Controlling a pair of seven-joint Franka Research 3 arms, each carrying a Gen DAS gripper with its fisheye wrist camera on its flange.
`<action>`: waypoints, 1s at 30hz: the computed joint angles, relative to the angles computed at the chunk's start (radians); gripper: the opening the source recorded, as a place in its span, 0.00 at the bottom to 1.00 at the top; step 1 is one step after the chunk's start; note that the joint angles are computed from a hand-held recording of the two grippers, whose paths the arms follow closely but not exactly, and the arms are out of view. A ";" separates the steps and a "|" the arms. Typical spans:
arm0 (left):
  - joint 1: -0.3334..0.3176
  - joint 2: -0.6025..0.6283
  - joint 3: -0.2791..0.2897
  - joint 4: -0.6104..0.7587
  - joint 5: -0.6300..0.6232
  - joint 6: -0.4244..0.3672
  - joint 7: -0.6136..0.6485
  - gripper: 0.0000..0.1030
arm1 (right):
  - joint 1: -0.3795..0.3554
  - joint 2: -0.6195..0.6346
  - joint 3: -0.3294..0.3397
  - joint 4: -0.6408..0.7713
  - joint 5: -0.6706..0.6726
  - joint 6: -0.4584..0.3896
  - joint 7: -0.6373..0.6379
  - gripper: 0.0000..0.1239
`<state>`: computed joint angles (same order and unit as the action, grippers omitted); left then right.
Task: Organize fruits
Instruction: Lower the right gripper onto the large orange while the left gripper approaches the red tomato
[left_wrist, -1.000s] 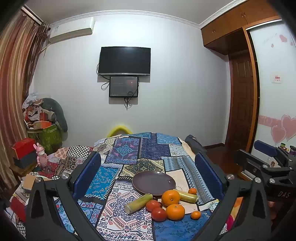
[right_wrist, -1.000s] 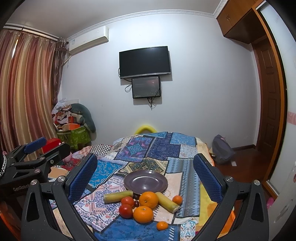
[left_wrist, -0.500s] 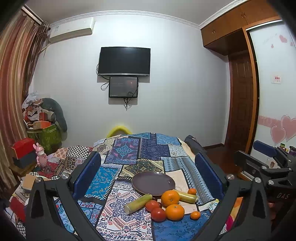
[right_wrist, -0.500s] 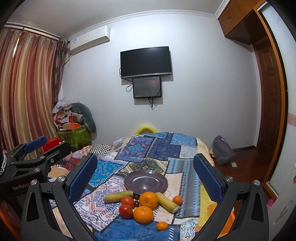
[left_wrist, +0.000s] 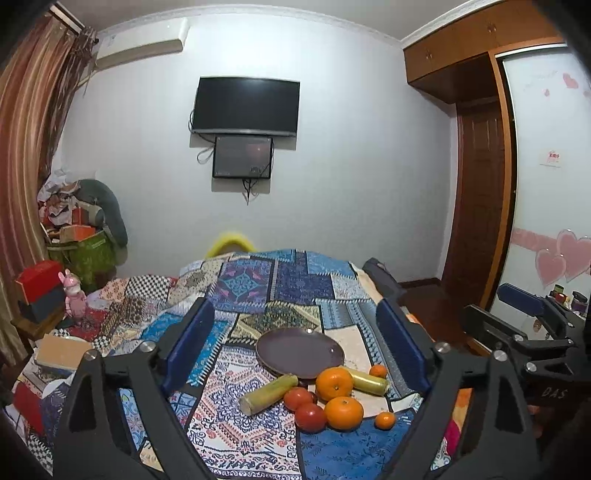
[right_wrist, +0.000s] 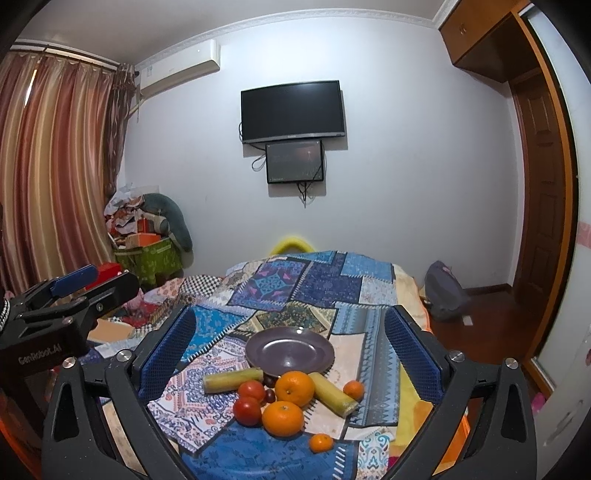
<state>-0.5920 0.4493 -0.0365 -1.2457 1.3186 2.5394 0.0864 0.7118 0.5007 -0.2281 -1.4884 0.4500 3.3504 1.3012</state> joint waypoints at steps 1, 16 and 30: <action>0.007 0.006 -0.006 0.006 -0.020 0.000 0.018 0.81 | -0.009 0.001 0.009 0.003 -0.002 -0.009 0.000 0.78; 0.067 0.171 -0.025 0.139 -0.462 -0.031 0.371 0.55 | -0.200 0.105 0.167 0.145 -0.170 -0.332 0.125 0.54; 0.084 0.473 -0.037 0.510 -0.821 -0.175 0.710 0.54 | -0.309 0.338 0.301 0.496 -0.241 -0.711 0.137 0.53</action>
